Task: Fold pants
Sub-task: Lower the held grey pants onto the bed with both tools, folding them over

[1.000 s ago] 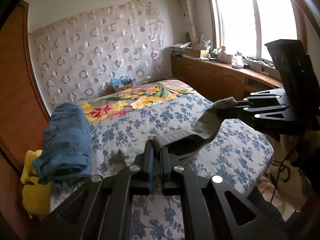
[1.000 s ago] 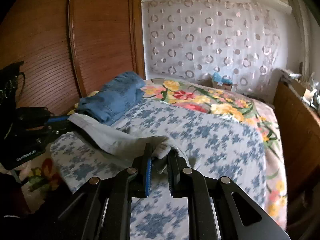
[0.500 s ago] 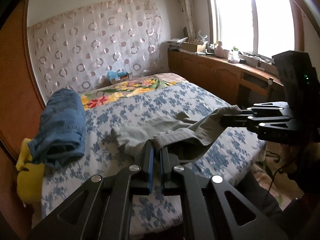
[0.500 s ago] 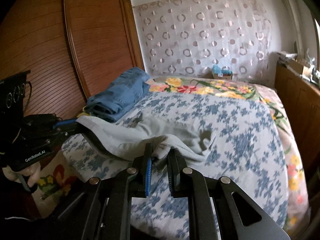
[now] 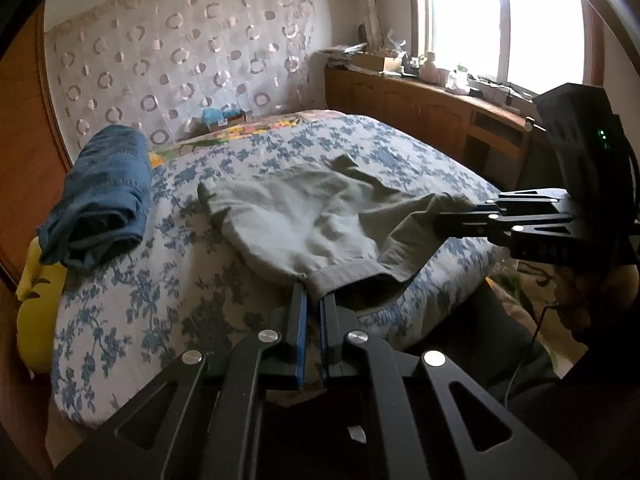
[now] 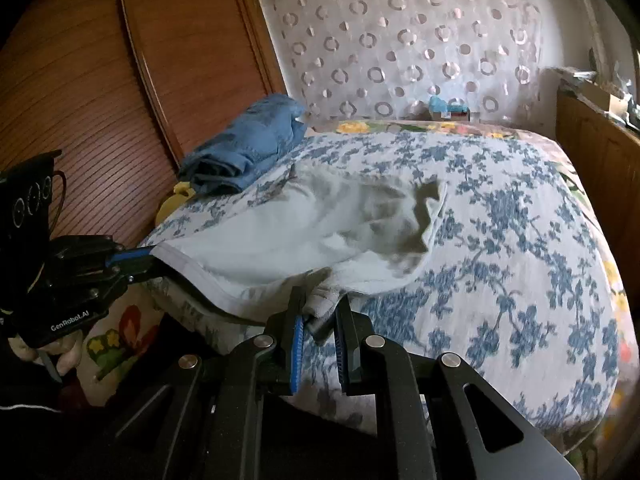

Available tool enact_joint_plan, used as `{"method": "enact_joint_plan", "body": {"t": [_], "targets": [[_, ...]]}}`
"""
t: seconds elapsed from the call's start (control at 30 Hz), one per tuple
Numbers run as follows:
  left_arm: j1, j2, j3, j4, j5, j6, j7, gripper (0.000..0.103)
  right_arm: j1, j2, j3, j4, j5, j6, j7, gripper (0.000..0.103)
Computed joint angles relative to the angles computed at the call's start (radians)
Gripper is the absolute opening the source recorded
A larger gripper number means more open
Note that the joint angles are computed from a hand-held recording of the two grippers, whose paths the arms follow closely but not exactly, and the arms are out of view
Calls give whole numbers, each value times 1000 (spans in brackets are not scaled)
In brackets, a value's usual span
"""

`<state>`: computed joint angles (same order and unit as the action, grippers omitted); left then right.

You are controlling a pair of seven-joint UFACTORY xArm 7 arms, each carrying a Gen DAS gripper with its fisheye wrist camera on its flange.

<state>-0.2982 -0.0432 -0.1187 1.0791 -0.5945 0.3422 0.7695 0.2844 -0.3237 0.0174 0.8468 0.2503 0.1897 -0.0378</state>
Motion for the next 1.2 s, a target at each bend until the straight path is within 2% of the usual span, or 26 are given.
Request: {"method": "enact_joint_plan", "body": {"t": [0.37,0.67,0.77,0.97,1.07,1.13,1.2], "targets": [[-8,-36,16,-39,-57,12,49,6,56,-23,-38,-53,52,-51,-37,13],[-28,-91,39,-72,-118,47,115,6,59,-63,-28,-95,27,-60,-25,13],[-28,-89,43,-73,-104,52,110,6,61,-73,-29,-101,18,-63,-23,13],[-17,-29,36,-23,-113,56,101,6,68,-25,-54,-70,24,-78,-39,13],[-5,13,23,21,-109,45,98,6,41,15,-45,-48,16,-118,-27,13],[6,36,13,47,-96,37,86,6,78,39,-83,-31,51,-131,-55,13],[16,64,1,80,-75,28,69,6,77,69,-86,-7,60,-141,-65,13]]}}
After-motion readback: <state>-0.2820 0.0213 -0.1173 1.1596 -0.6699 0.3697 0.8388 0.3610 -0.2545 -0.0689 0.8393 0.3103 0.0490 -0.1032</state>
